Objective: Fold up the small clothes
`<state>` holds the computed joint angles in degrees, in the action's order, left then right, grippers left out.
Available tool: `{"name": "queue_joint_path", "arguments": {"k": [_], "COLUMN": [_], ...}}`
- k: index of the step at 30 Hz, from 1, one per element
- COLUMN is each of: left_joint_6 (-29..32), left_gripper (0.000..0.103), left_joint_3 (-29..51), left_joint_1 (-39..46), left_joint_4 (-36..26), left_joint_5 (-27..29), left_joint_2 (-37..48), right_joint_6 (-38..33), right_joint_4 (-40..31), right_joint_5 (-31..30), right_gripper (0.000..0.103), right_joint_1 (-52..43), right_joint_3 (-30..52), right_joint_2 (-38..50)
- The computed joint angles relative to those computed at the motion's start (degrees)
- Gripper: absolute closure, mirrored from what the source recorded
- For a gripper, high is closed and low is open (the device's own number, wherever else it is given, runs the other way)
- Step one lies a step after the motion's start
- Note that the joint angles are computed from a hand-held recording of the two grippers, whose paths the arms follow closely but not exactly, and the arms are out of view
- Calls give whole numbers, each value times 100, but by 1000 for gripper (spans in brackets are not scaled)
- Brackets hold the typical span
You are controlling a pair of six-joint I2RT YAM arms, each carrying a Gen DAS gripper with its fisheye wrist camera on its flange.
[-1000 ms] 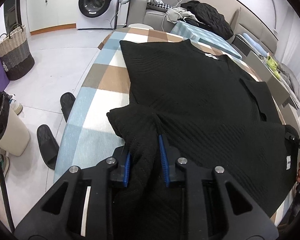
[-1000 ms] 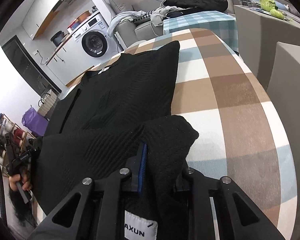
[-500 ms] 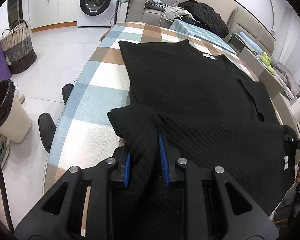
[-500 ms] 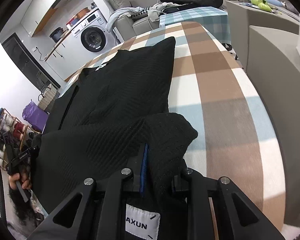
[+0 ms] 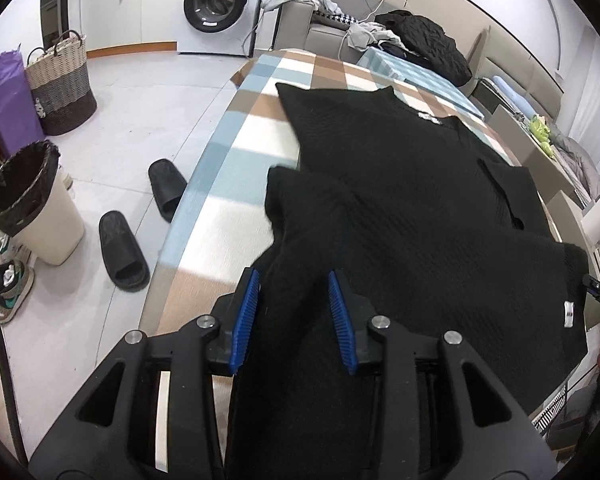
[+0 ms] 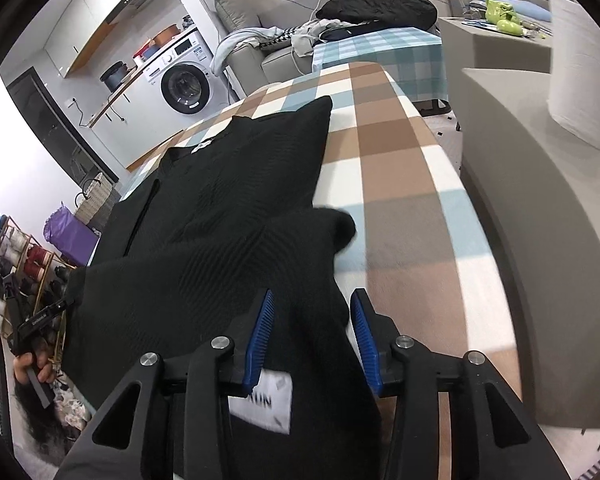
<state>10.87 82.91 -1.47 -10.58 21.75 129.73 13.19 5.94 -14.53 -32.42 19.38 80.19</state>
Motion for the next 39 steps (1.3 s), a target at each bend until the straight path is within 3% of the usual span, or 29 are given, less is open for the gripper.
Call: {"name": "queue_joint_path", "arguments": {"k": [4,6,7,9,10,11,17,22,26,30,35,39], "left_joint_6": [9,-42,-31,-54,-72,-90,-219,-353,-585,-647,-521,-482], "left_gripper": [71,89,93,97,98,98,99,100,100,100,99,85], "left_joint_3": [-431,-598,-645,-805,-896,-961,-1065,-653,90,1072,1847,1768], "left_joint_1": [75,75,78,78,82,78,93,63,-26,-205,-291,-233], "left_joint_4": [312,510,545,715,813,885,1052,1034,890,366,-323,-439], "left_joint_5": [23,25,22,20,37,47,169,263,218,-12,-178,-141], "left_joint_2": [-207,-289,-322,-429,-500,-560,-766,-714,-331,295,949,989], "right_joint_6": [-125,-117,-111,-173,-212,-253,-230,-170,22,186,367,425], "right_joint_4": [78,153,215,262,217,165,72,78,338,629,691,779], "right_joint_5": [22,86,188,368,563,669,793,971,1110,1251,911,454], "right_gripper": [61,61,62,75,91,98,99,100,100,100,99,83], "right_joint_1": [53,121,224,383,515,570,554,563,536,501,124,-165], "right_joint_3": [-279,-334,-337,-376,-353,-337,-513,-175,333,761,1150,1007], "right_joint_2": [-156,-98,-45,-92,-115,-126,-969,-1229,-721,118,1265,1336]}}
